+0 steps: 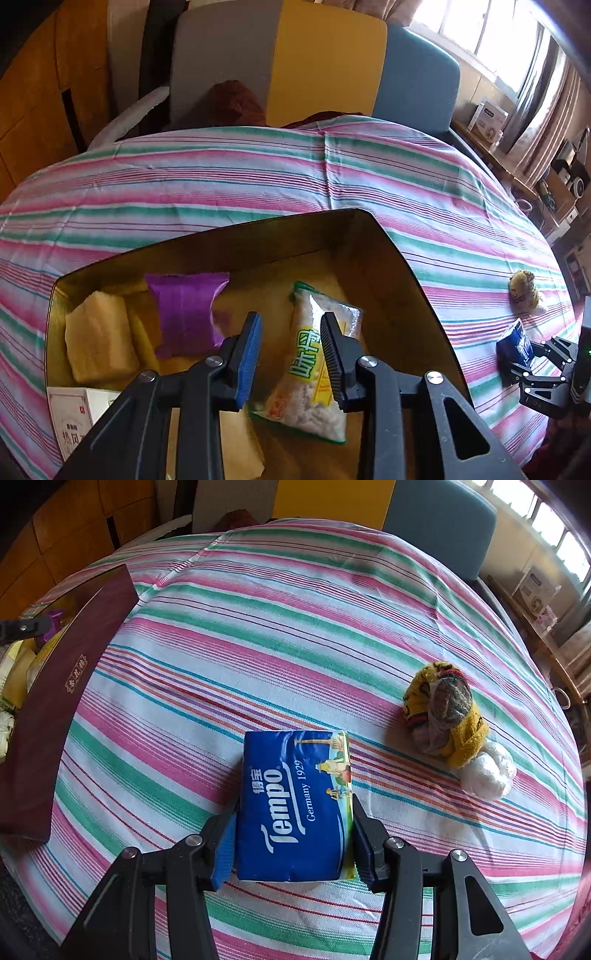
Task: Organize objects
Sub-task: 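Carry the snack bag over the gold tray with the left gripper while the right gripper holds the tissue pack, then open the left gripper to drop the snack bag into the tray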
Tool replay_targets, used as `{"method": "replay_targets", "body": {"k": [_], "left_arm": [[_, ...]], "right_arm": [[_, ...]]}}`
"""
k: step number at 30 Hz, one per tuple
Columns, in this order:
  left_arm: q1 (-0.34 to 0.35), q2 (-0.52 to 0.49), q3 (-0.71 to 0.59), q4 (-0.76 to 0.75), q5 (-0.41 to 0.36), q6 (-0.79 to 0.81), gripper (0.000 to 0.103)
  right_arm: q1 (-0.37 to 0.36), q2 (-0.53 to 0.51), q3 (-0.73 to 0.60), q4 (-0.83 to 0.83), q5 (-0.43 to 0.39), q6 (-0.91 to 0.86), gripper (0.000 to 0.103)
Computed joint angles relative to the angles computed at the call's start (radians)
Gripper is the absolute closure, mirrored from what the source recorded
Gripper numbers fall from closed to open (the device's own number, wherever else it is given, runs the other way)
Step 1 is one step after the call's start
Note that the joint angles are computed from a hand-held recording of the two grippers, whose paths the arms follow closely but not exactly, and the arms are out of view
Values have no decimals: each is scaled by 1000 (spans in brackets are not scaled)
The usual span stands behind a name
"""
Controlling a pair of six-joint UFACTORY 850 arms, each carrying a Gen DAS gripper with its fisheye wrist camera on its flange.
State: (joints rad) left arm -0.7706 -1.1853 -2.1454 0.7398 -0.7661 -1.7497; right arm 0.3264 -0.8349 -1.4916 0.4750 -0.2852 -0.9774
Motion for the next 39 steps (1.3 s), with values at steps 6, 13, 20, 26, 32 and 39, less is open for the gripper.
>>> {"method": "replay_targets", "body": {"k": [6,13,20,26,32,39], "left_arm": [[-38,22,21,118,-62,-47,66],[-91,21,1,202,-220,-133,65],[-141,128,179,392,-122,-349,77],[-200,140,180,477,-217,-386,82],[-234,207,279,571,-171,-532,82],[-276,210,279,600,-237,-529,95]], "right_arm": [[-3,-2,-5,33,-11,-51,50],[-4,-3,-5,37,-10,-58,50],[-5,-3,-7,35,-9,-60,49],[-4,-4,-10,27,-6,-55,49],[-5,-4,-10,27,-4,-58,49],[0,2,1,22,17,-63,49]]}}
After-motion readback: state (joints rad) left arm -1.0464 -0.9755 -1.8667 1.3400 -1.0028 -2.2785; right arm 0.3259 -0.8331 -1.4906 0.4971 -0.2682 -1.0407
